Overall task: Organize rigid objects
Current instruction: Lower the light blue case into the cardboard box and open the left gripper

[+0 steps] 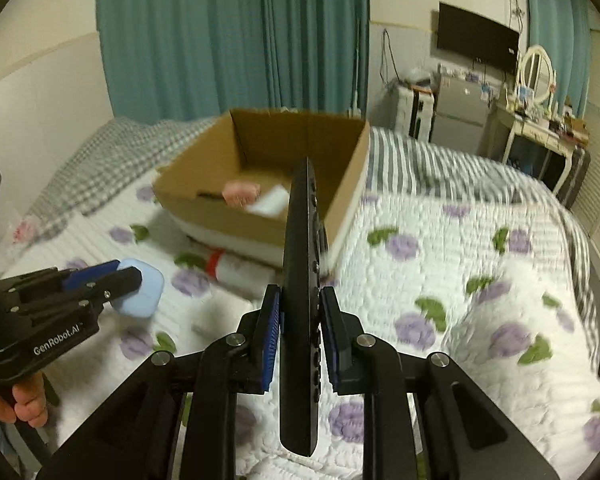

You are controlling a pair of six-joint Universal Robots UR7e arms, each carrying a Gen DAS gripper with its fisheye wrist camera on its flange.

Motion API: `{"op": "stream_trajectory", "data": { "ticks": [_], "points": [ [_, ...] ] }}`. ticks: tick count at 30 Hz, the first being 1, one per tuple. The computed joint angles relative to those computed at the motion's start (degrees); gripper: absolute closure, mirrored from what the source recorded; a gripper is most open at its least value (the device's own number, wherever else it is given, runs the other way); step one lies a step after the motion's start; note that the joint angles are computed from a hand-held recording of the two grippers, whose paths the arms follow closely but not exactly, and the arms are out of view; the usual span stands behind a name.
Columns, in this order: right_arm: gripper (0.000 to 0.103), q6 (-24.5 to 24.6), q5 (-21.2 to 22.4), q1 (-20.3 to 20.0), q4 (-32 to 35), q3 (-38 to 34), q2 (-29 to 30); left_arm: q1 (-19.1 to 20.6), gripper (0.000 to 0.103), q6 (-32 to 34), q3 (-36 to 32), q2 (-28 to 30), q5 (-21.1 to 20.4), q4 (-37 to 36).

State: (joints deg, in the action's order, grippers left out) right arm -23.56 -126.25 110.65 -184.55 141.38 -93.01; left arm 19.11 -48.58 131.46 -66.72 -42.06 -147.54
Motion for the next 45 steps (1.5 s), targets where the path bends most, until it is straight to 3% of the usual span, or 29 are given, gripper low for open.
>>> {"op": "stream_trajectory", "data": {
  "ticks": [9,14,22,30,32,33,34,44,45],
  "points": [
    [0.084,-4.5,3.7,1.4,1.3,-10.4,3.6,1.9,0.08,12.2,-7.8,1.9,3.5,-5.4],
    [0.084,-6.0,6.3,-0.2,2.4,-17.5,8.8,6.7,0.08,25.4,-16.9,8.7,4.8,-11.9],
    [0.084,-4.0,11.5,-5.9,2.5,-22.1,15.1,14.7,0.079,34.4,-24.3,17.4,1.9,-18.1],
    [0.084,-3.0,12.0,-8.8,5.1,-22.0,17.7,18.2,0.077,31.4,-25.9,19.7,0.3,-11.9],
    [0.084,-2.8,11.8,-8.9,4.9,-21.7,17.6,18.0,0.069,30.6,-25.3,19.2,1.0,-11.9],
    [0.084,-2.7,11.9,-9.0,4.8,-21.6,17.5,17.8,0.055,29.9,-25.0,19.0,1.6,-11.8],
    [0.084,-2.5,12.1,-9.1,4.8,-21.4,17.3,17.3,0.05,29.2,-24.5,18.7,2.5,-11.9],
    [0.083,-1.7,12.8,-10.4,3.2,-21.6,18.5,13.9,0.047,28.1,-20.0,15.6,6.2,-12.0],
    [0.077,-1.6,12.4,-10.2,2.8,-21.6,18.5,13.8,0.046,28.0,-20.2,15.5,6.5,-11.7]
  ]
}}
